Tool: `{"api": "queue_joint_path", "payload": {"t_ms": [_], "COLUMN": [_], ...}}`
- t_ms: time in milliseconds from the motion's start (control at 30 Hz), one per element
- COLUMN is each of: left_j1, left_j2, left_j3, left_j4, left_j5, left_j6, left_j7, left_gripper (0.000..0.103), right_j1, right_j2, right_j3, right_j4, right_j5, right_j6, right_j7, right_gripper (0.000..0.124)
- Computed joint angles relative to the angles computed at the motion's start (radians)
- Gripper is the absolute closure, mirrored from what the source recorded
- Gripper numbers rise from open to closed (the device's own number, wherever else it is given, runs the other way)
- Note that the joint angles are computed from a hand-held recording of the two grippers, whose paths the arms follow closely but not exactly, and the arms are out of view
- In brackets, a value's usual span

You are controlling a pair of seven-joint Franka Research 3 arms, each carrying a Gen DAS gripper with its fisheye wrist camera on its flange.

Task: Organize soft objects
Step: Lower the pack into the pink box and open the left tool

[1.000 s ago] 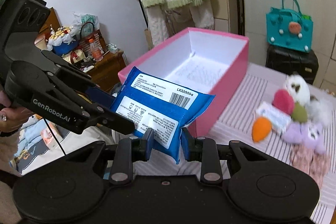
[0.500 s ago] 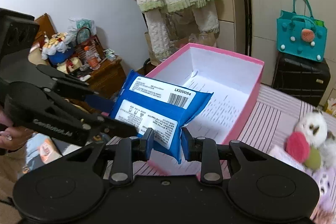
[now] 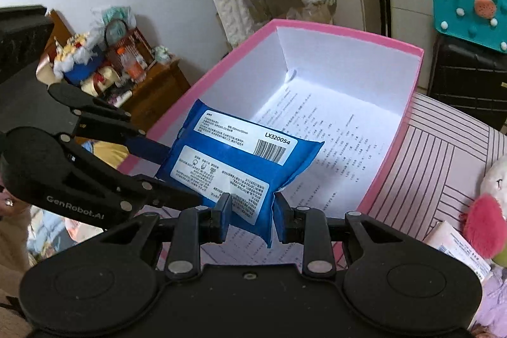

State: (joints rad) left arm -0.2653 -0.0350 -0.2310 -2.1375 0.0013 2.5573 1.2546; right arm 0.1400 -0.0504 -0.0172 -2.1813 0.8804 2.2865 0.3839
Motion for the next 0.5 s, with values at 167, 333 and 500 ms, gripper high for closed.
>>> {"api": "queue_joint_path", "payload": {"t_ms": [167,333,500], "left_j1": [0.010,0.017,0.016], "left_j2": [0.002,0.036,0.024], "left_j3": [0.009,0.005,0.001], "left_j4": [-0.004,0.024,0.013], "left_j5": [-0.041,0.044,0.164], "left_j6": [-0.016,-0.036,-0.036], "left_j7": [0.055,0.001,-0.080], "left_gripper": [0.058,0.056,0.053], "right_j1": [0.003,0.020,0.035], "right_j2": [-0.004,-0.009,-0.036], "right_j3": [0.003,0.016,0.015], "right_j4": [-0.008,-0.023,-0.067], "right_j5": [-0.035,-0.062,-0.070], "right_j6": [-0.015,0.076,0.165], "right_j7": [-0.025,-0.027,-0.059], "right_gripper": [0.090,0.091,0.091]}}
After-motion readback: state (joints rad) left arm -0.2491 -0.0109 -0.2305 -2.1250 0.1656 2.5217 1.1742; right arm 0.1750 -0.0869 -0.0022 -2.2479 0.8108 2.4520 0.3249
